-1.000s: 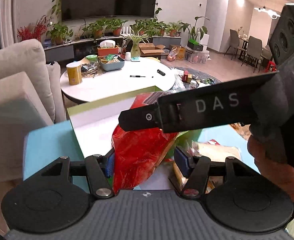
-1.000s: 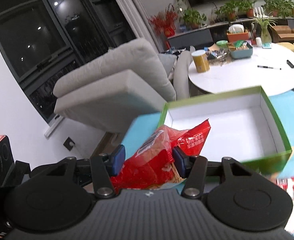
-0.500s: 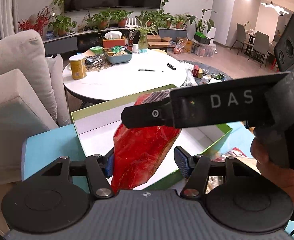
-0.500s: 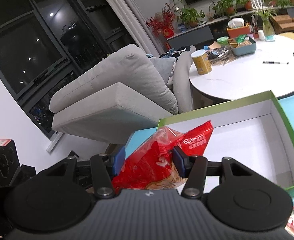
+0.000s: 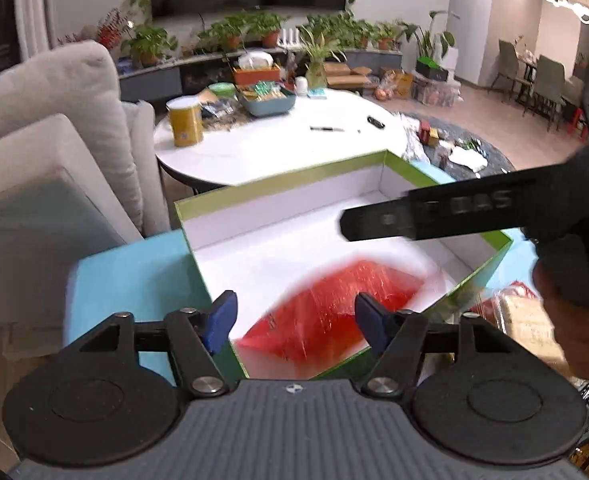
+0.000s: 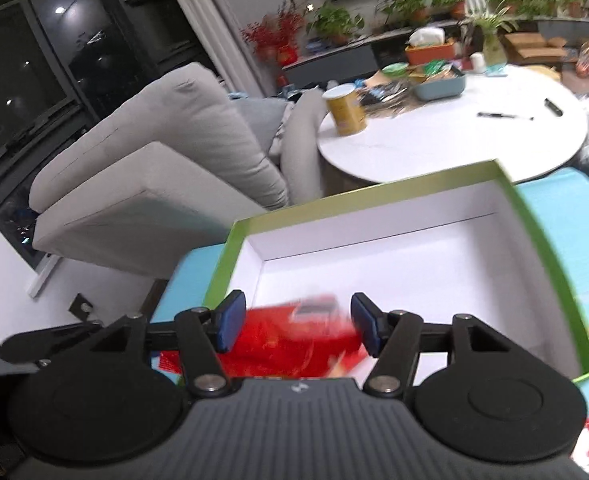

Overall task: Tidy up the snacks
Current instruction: 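Carry the red chip bag into the green box and open the left gripper, then move the left tool back to the crayfish-print cracker bag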

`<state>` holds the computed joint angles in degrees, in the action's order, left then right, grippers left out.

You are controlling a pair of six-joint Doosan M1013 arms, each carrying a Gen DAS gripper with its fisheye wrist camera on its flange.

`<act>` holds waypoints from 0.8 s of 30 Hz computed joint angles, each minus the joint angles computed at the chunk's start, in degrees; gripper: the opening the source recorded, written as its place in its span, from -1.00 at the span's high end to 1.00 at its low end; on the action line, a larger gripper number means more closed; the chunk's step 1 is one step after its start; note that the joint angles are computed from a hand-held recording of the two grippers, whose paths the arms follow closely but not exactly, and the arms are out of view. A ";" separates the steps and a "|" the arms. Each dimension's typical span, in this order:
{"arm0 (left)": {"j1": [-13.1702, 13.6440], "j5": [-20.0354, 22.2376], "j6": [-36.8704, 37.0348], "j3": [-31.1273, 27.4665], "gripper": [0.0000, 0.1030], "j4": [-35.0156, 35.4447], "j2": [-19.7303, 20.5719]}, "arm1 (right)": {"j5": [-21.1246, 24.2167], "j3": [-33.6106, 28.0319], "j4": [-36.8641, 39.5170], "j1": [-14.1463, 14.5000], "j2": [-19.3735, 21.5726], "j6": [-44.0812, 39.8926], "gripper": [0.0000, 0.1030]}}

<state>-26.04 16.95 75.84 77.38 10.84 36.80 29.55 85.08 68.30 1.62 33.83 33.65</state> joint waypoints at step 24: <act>-2.96 -2.91 -44.39 15.65 -0.45 38.07 -10.52 | 0.54 16.05 20.74 -0.60 -11.48 -29.44 -0.66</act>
<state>-29.00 14.04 31.45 93.03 48.91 26.28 30.09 101.13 89.05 1.02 22.35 4.20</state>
